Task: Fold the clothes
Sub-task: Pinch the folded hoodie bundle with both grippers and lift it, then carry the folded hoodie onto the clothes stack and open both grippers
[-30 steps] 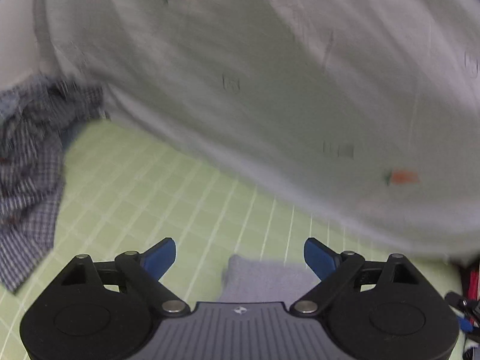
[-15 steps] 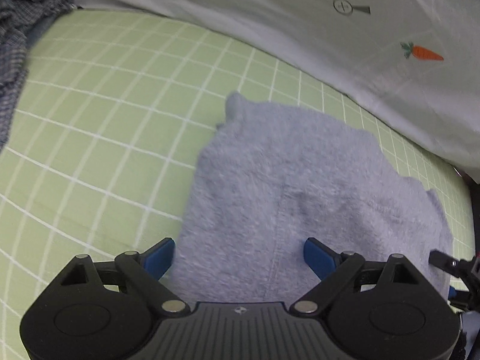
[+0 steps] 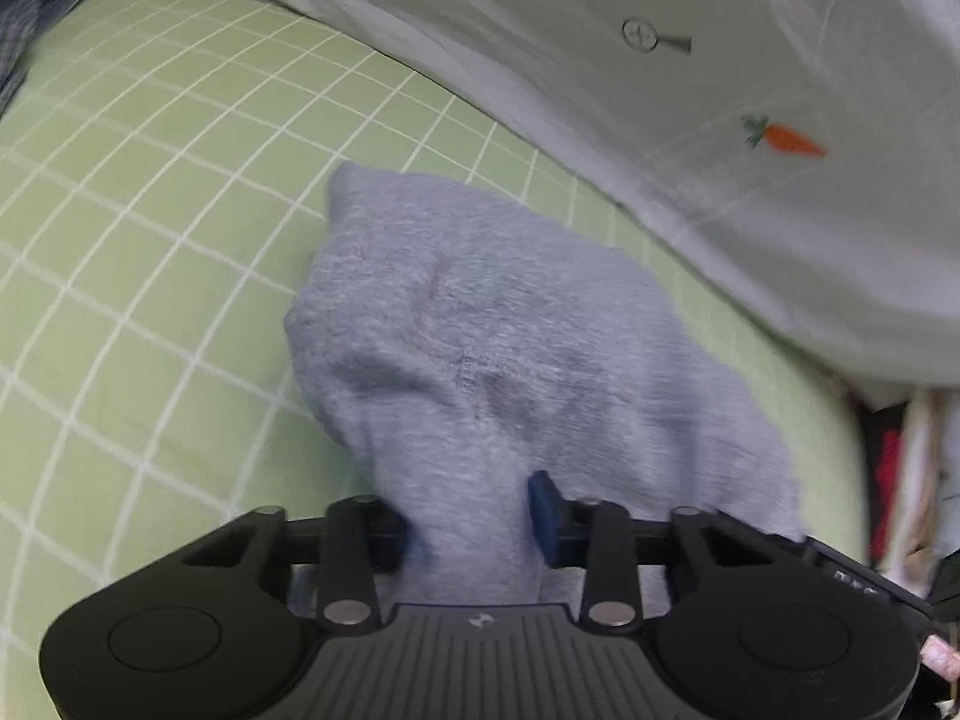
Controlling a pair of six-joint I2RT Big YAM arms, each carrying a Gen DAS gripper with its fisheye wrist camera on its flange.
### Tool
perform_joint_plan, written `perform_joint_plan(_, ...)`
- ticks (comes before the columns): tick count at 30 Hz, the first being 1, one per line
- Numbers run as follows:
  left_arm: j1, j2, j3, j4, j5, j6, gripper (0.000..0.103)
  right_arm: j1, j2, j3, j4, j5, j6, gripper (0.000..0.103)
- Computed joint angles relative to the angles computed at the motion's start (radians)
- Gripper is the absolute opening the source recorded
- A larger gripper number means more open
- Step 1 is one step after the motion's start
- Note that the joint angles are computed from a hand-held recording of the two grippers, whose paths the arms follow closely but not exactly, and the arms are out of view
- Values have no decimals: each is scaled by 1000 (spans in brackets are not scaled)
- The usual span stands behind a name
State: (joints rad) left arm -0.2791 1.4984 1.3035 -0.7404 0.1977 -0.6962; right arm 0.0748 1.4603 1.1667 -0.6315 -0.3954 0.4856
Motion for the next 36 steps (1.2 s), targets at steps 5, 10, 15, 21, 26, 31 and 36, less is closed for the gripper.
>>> perform_joint_plan(5, -26, -147, -95, 53, 71, -57, 27, 19, -110, -51, -48, -24, 31, 49)
perform_joint_plan(10, -78, -265, -155, 41, 77, -61, 27, 2, -299, -163, -70, -31, 126, 48)
perform_joint_plan(15, -132, -324, -184, 59, 131, -62, 27, -36, -502, -248, -129, 11, 167, 47)
perform_joint_plan(21, -269, -287, -133, 110, 169, -52, 27, -248, -685, -260, -276, -12, 117, 46)
perform_joint_plan(26, -445, -168, -1, 198, 104, -74, 27, -621, -686, -205, -338, -211, -107, 45)
perform_joint_plan(31, -617, 65, 269, 278, -68, -99, 27, -967, -470, -39, -345, -474, -386, 45)
perform_joint_plan(36, -714, 396, 750, 217, -193, -82, 27, -1098, -164, 263, -329, -613, -516, 44)
